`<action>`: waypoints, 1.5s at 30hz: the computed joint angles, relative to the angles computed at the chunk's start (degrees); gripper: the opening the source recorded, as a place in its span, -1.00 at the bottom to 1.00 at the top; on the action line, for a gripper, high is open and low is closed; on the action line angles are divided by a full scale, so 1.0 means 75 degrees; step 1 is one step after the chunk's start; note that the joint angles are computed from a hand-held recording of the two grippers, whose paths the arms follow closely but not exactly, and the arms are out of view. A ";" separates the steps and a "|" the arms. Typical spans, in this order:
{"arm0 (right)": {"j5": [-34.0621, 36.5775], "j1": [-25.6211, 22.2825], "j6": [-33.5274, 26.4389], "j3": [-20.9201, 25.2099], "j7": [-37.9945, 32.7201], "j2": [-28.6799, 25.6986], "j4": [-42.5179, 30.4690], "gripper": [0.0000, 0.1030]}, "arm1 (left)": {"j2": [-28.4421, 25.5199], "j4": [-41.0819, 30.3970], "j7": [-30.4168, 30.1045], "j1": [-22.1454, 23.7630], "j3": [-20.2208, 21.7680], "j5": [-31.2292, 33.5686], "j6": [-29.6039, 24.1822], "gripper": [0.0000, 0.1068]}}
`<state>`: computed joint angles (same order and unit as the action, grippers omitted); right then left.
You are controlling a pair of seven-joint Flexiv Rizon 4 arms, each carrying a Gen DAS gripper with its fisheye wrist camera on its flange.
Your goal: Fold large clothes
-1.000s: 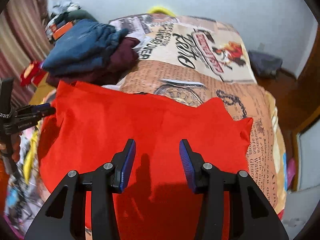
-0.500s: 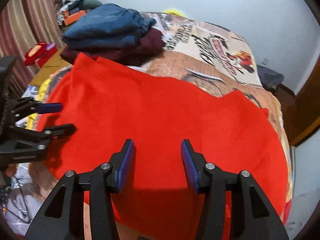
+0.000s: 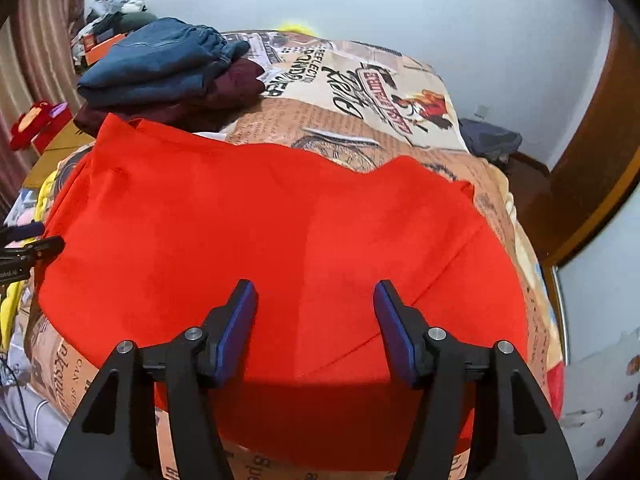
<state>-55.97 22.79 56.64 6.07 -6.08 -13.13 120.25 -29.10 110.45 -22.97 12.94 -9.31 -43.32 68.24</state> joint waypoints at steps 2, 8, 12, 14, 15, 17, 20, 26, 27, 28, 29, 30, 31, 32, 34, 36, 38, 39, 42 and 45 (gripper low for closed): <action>-0.0028 0.0033 -0.0098 0.0005 0.0060 0.0007 -0.0009 0.12 | -0.0160 -0.0177 -0.0494 -0.0019 0.0249 0.0110 -0.0107 0.40; 0.0021 0.0168 -0.0418 0.0069 0.0062 -0.0052 -0.0229 0.12 | -0.0508 -0.0684 -0.2085 0.0385 0.0570 0.0097 -0.1133 0.40; -0.0003 0.0196 -0.0246 0.0047 0.0151 -0.0120 -0.0318 0.12 | -0.0609 -0.0887 -0.2391 0.0777 0.0554 -0.0032 -0.2086 0.41; -0.0028 0.0236 -0.0235 0.0033 0.0182 -0.0164 -0.0385 0.12 | -0.0714 -0.1102 -0.2618 0.0984 0.0557 -0.0104 -0.3010 0.41; -0.0036 0.0253 -0.0221 0.0028 0.0193 -0.0181 -0.0413 0.12 | -0.0824 -0.1281 -0.2753 0.1134 0.0546 -0.0150 -0.3670 0.40; -0.0060 0.0287 -0.0198 0.0016 0.0193 -0.0219 -0.0470 0.12 | -0.1075 -0.1624 -0.3109 0.1348 0.0542 -0.0249 -0.4910 0.41; -0.0077 0.0359 -0.0275 0.0013 0.0112 -0.0272 -0.0559 0.12 | -0.1145 -0.1684 -0.3160 0.1355 0.0625 -0.0444 -0.5337 0.41; -0.0104 0.0427 -0.0337 -0.0012 -0.0015 -0.0354 -0.0665 0.12 | -0.1557 -0.2187 -0.3719 0.1554 0.0609 -0.0799 -0.6890 0.42; -0.0078 0.0426 -0.0322 -0.0017 -0.0029 -0.0380 -0.0683 0.12 | -0.1590 -0.2255 -0.3733 0.1541 0.0615 -0.0809 -0.6975 0.42; -0.0046 0.0428 -0.0311 -0.0023 -0.0045 -0.0407 -0.0707 0.12 | -0.1658 -0.2331 -0.3778 0.1535 0.0591 -0.0854 -0.7092 0.42; -0.0017 0.0426 -0.0284 -0.0032 -0.0056 -0.0432 -0.0726 0.12 | -0.1718 -0.2420 -0.3885 0.1520 0.0570 -0.0916 -0.7183 0.42; 0.0016 0.0424 -0.0252 -0.0041 -0.0076 -0.0461 -0.0749 0.12 | -0.1796 -0.2498 -0.3952 0.1514 0.0524 -0.1006 -0.7272 0.42; 0.0043 0.0427 -0.0225 -0.0049 -0.0092 -0.0483 -0.0765 0.12 | -0.1852 -0.2554 -0.3969 0.1511 0.0489 -0.1078 -0.7334 0.42; 0.0071 0.0434 -0.0202 -0.0058 -0.0116 -0.0507 -0.0788 0.12 | -0.1879 -0.2589 -0.3982 0.1473 0.0476 -0.1122 -0.7319 0.42; 0.0089 0.0465 -0.0187 -0.0073 -0.0135 -0.0527 -0.0814 0.12 | -0.1941 -0.2678 -0.3995 0.1339 0.0439 -0.1225 -0.7095 0.42; 0.0078 0.0495 -0.0187 -0.0088 -0.0192 -0.0544 -0.0852 0.12 | -0.1865 -0.2630 -0.3891 0.1164 0.0420 -0.1283 -0.6704 0.37; 0.0074 0.0524 -0.0220 -0.0094 -0.0238 -0.0548 -0.0875 0.12 | -0.1690 -0.2509 -0.3742 0.0878 0.0446 -0.1223 -0.6068 0.22; 0.0090 0.0528 -0.0217 -0.0094 -0.0265 -0.0554 -0.0889 0.12 | -0.1570 -0.2401 -0.3592 0.0738 0.0454 -0.1191 -0.5684 0.11; 0.0194 0.0509 -0.0125 -0.0089 -0.0380 -0.0589 -0.0934 0.12 | -0.1279 -0.2130 -0.3087 0.0515 0.0370 -0.1162 -0.4965 -0.41; 0.0375 0.0499 -0.0009 -0.0082 -0.0548 -0.0637 -0.1006 0.12 | -0.0868 -0.1820 -0.2545 0.0275 0.0322 -0.1225 -0.4051 -0.71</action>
<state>-53.16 26.54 56.57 5.46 -10.19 -17.91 112.70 -35.61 96.80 -42.05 15.01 -6.89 -52.50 37.85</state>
